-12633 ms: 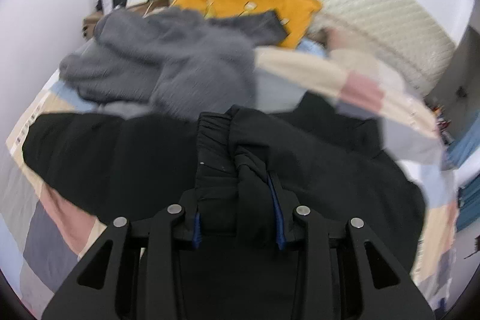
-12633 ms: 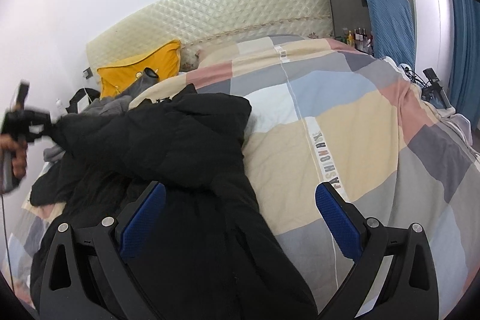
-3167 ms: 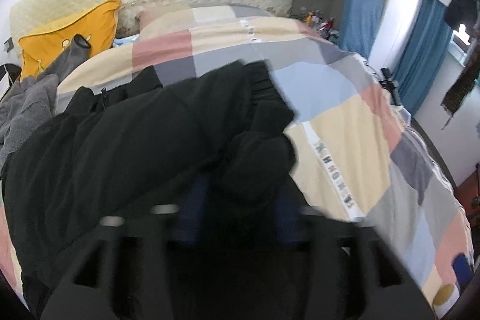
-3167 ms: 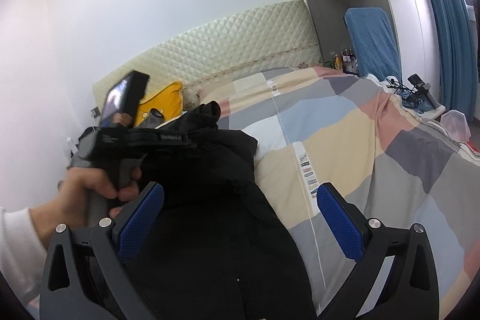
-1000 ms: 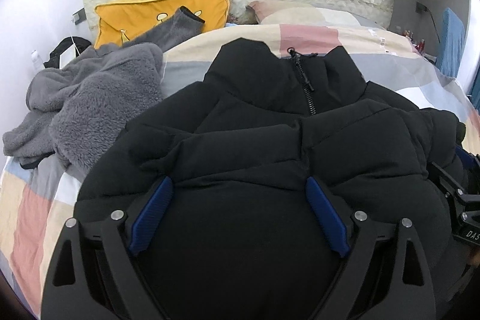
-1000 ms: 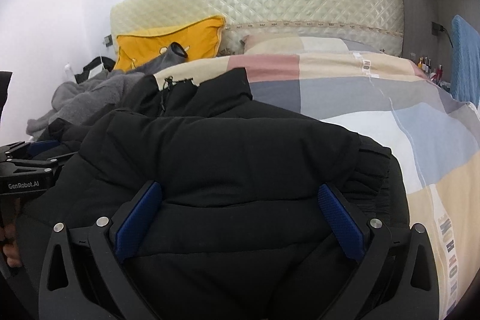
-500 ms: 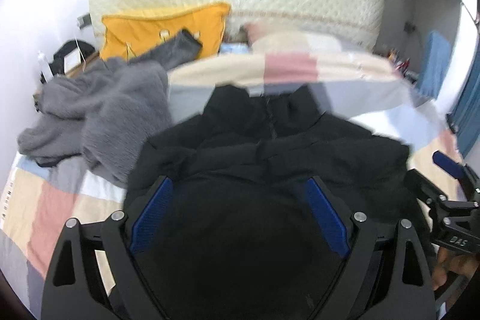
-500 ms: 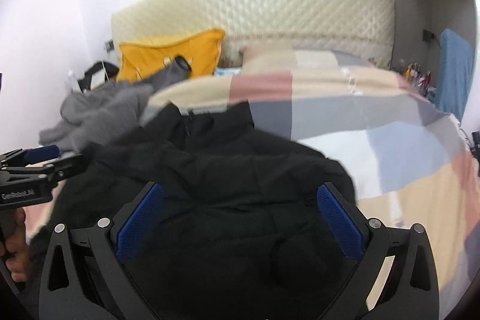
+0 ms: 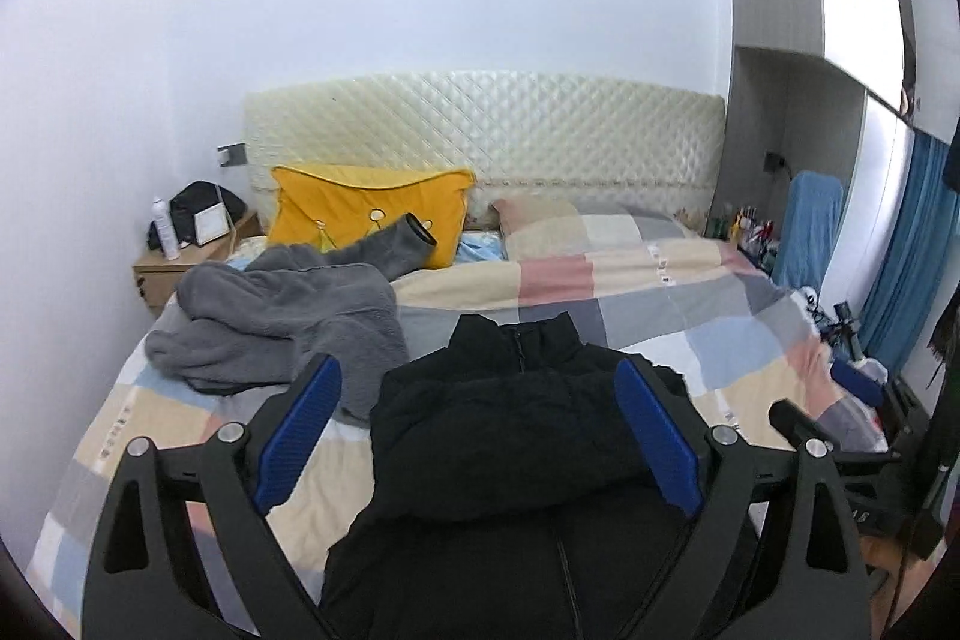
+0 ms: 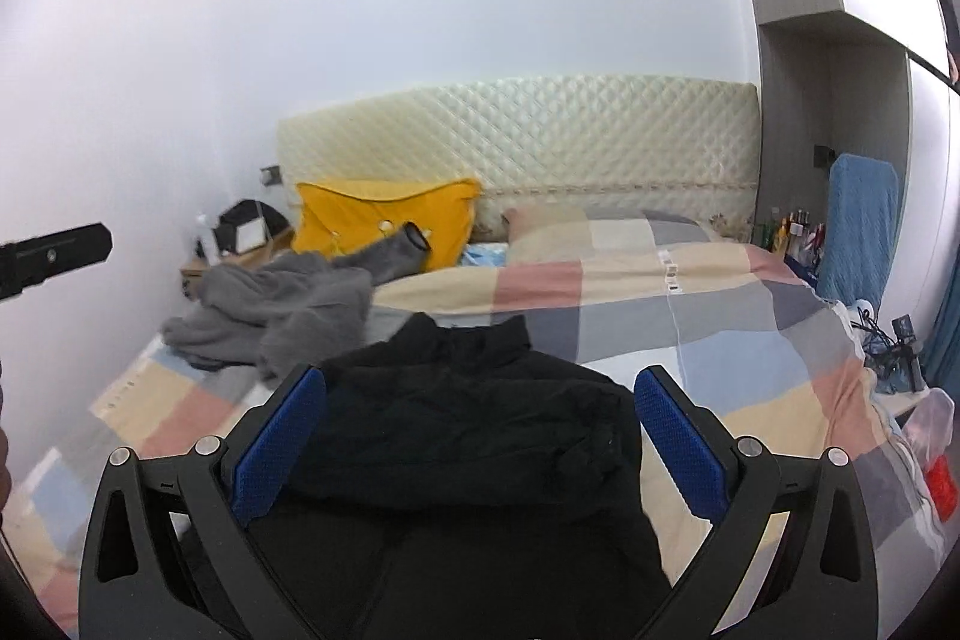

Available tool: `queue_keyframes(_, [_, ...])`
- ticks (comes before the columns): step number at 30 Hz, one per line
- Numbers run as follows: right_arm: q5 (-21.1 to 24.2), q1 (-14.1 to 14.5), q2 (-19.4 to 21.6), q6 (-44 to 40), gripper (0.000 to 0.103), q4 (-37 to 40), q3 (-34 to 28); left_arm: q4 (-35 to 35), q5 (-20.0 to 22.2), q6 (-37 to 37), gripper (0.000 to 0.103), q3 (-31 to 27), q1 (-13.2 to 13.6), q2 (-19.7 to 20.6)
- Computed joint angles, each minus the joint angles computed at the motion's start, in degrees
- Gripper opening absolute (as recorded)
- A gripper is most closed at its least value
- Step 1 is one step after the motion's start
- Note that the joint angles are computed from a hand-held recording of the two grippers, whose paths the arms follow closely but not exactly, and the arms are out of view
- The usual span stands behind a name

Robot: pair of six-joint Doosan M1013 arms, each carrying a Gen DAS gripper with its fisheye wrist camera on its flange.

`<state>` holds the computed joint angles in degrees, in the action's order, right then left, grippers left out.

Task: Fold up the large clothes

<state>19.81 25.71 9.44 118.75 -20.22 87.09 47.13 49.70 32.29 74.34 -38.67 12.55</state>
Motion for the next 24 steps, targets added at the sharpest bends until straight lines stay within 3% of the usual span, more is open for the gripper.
queue_keyframes(4, [7.2,1.0,-3.2,-1.5,0.103,5.9,0.9,-3.5,2.8,1.0,0.093,1.4,-1.4,-3.9])
queue_keyframes(7, [4.7,1.2,-6.4,-4.3,0.103,10.9,4.9,-8.2,2.9,2.3,0.094,4.0,-1.7,-7.1])
queue_keyframes(11, [6.1,1.3,-8.3,-9.2,0.103,15.0,8.4,-12.6,3.1,3.8,0.094,8.1,-1.7,-9.9])
queue_keyframes(14, [10.3,-0.9,-8.2,-25.3,0.103,32.4,10.0,-15.8,1.9,4.1,0.094,11.9,-1.1,-11.6])
queue_keyframes(16, [12.8,-2.0,-7.8,-30.1,0.103,38.5,11.3,-17.3,0.5,4.2,0.094,14.2,-0.5,-12.5])
queue_keyframes(20, [14.4,-3.2,-6.8,-29.0,0.103,37.9,13.5,-23.1,-1.4,5.4,0.094,17.8,1.7,-13.2])
queue_keyframes(24, [16.5,-5.6,-5.2,-29.8,0.103,42.1,14.3,-28.7,-3.5,7.6,0.094,20.3,3.8,-13.2])
